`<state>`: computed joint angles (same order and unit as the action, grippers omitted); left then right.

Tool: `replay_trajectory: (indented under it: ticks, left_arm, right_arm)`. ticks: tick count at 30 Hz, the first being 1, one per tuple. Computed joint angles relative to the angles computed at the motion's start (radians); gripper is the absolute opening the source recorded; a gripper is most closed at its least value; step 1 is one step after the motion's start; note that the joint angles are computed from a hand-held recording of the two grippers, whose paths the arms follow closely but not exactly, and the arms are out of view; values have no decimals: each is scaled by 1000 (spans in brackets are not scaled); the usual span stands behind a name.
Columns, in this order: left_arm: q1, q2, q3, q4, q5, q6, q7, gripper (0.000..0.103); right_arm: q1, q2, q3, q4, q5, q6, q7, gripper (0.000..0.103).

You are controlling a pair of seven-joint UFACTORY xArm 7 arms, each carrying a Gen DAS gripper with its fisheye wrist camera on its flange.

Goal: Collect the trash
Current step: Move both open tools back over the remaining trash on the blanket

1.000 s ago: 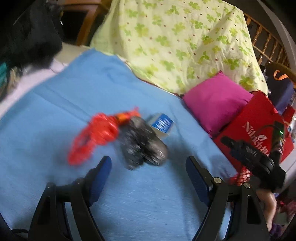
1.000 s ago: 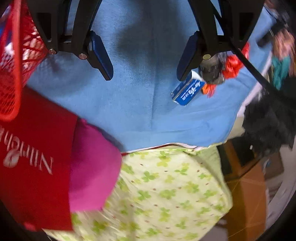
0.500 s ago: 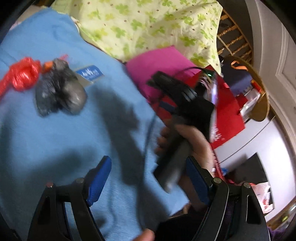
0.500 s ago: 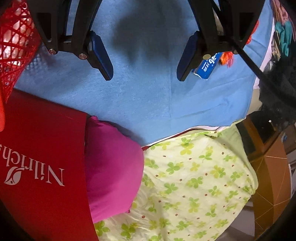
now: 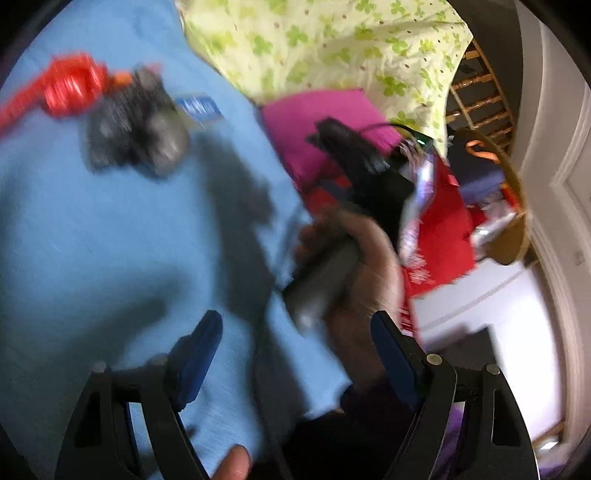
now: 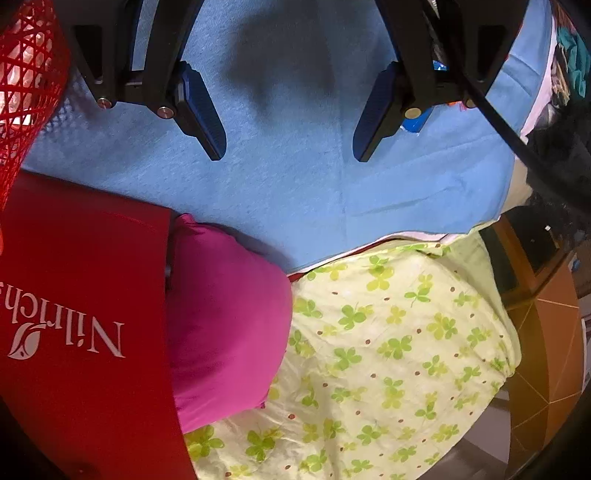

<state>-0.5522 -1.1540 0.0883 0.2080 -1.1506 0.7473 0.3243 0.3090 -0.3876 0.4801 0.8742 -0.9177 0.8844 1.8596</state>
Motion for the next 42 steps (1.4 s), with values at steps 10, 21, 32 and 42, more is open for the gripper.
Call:
replay_trajectory:
  ticks: [10,21,32,42]
  left_arm:
    - [109,32,47,-29,-107,97,-129,83]
    - [85,-340,-70,-83,83,187,-239,81]
    - [-40,-359,-127,-97,119,71,-335,81]
    - [-146,-320,-158,-94,240,-64,-412,81]
  right_arm:
    - [0,11,-11,-3,-16,-10,-2,74]
    - [-16,-6,-54,-43,38,-69,29,74]
    - [-4,66,-11,27,-5,-22,15,78]
    - [47,114,-77,30,31,-100,-98,79]
